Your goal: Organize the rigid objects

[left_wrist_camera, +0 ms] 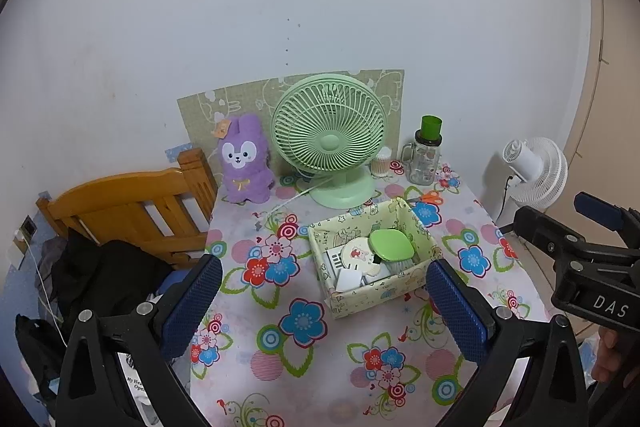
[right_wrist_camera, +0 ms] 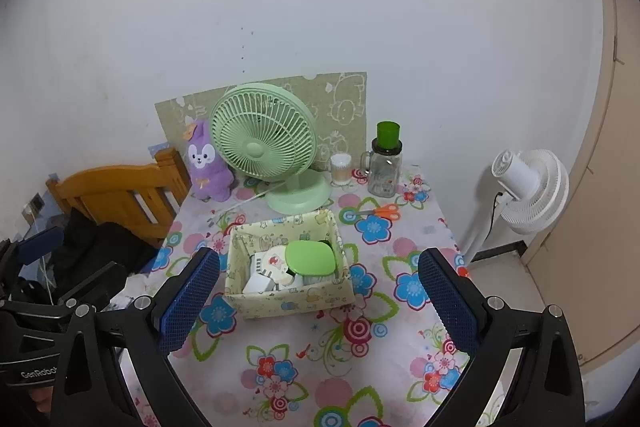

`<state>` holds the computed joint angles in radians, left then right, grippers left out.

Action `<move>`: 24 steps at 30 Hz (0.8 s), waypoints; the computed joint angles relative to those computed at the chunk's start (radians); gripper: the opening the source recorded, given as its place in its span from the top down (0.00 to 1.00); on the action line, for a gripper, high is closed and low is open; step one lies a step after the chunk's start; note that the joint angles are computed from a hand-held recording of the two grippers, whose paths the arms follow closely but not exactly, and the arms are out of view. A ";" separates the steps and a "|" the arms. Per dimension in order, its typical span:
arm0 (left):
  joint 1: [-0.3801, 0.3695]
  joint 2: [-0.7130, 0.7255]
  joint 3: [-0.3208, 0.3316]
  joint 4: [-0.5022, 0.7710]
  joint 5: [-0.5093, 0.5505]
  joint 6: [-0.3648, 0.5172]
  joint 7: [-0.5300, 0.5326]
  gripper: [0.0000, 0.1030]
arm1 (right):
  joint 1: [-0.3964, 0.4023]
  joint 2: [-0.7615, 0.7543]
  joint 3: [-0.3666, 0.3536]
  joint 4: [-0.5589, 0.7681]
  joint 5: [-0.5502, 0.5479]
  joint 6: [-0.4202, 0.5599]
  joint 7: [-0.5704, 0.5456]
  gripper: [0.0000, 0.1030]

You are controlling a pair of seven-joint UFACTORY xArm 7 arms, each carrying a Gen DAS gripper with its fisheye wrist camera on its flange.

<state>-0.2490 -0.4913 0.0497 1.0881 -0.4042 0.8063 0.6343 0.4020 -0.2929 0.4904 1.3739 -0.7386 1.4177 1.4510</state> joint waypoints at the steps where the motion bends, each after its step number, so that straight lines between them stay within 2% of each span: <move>1: -0.001 0.002 0.001 0.001 -0.002 -0.001 0.001 0.00 | 0.000 0.000 -0.001 0.000 0.000 0.000 0.000 0.02; 13: -0.003 0.043 0.002 0.028 -0.025 -0.002 0.014 0.00 | -0.003 0.022 -0.009 0.013 -0.017 0.007 -0.018 0.02; 17: 0.012 0.074 -0.008 0.073 -0.020 0.032 -0.028 0.00 | 0.007 0.046 -0.022 0.050 -0.007 0.034 -0.040 0.02; 20: 0.022 0.088 -0.021 0.103 -0.011 0.046 -0.060 0.00 | 0.019 0.079 -0.026 0.104 -0.016 0.087 -0.097 0.02; 24: 0.029 0.089 -0.037 0.112 0.013 0.034 -0.083 0.00 | 0.032 0.081 -0.054 0.119 -0.013 0.080 -0.135 0.02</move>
<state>-0.2196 -0.4024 0.0126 1.2006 -0.3913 0.8399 0.5511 0.4343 -0.2123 0.4369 1.4930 -0.7521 1.4974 1.3165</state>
